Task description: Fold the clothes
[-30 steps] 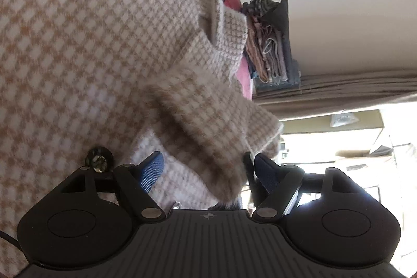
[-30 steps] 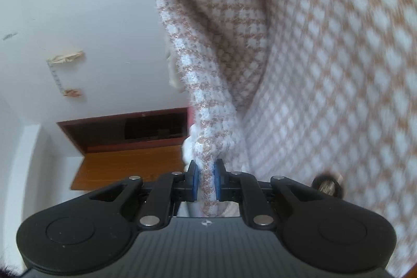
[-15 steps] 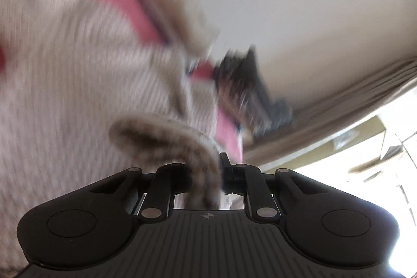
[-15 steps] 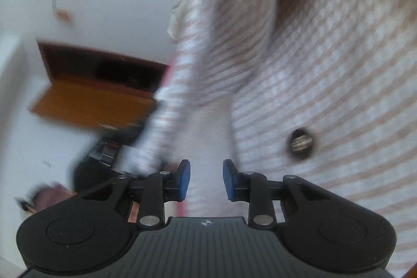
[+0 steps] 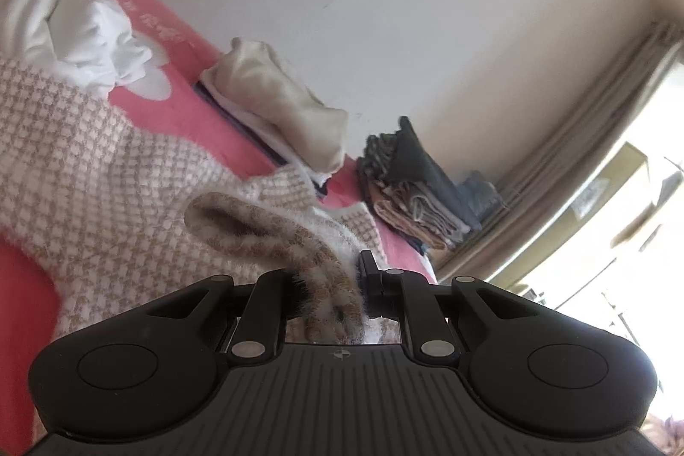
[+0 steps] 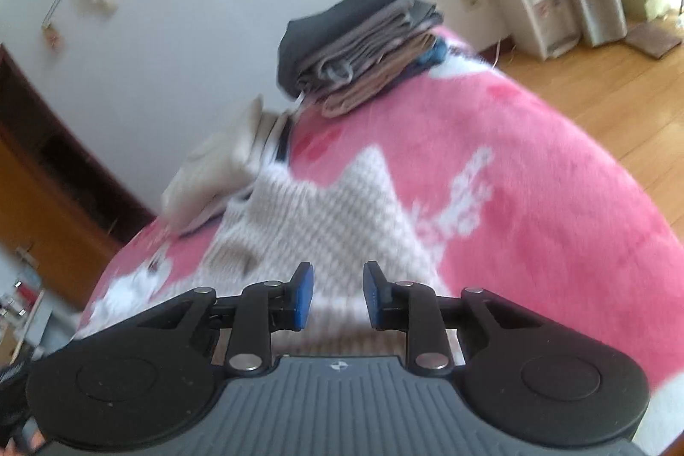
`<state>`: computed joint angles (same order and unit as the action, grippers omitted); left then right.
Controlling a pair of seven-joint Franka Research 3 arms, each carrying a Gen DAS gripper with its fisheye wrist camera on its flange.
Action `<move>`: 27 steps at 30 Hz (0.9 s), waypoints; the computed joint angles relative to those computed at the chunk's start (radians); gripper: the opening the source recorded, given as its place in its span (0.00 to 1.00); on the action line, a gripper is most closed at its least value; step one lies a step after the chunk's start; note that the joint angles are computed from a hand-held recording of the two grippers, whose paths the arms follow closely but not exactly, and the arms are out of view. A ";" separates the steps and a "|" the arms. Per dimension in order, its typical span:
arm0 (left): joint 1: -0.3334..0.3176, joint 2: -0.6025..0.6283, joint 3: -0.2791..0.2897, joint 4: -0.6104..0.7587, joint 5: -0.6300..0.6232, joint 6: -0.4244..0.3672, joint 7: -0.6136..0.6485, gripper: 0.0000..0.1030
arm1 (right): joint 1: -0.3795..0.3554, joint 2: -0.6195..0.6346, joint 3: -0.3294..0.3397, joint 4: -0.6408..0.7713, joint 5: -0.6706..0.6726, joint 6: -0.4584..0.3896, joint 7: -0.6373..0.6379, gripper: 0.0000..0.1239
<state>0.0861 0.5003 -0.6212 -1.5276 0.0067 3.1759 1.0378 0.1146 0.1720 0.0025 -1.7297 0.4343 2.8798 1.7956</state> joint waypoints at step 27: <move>-0.246 -0.043 0.336 0.077 0.117 -0.200 -0.073 0.11 | 0.068 -0.108 0.035 -0.254 0.018 0.010 -0.259 0.22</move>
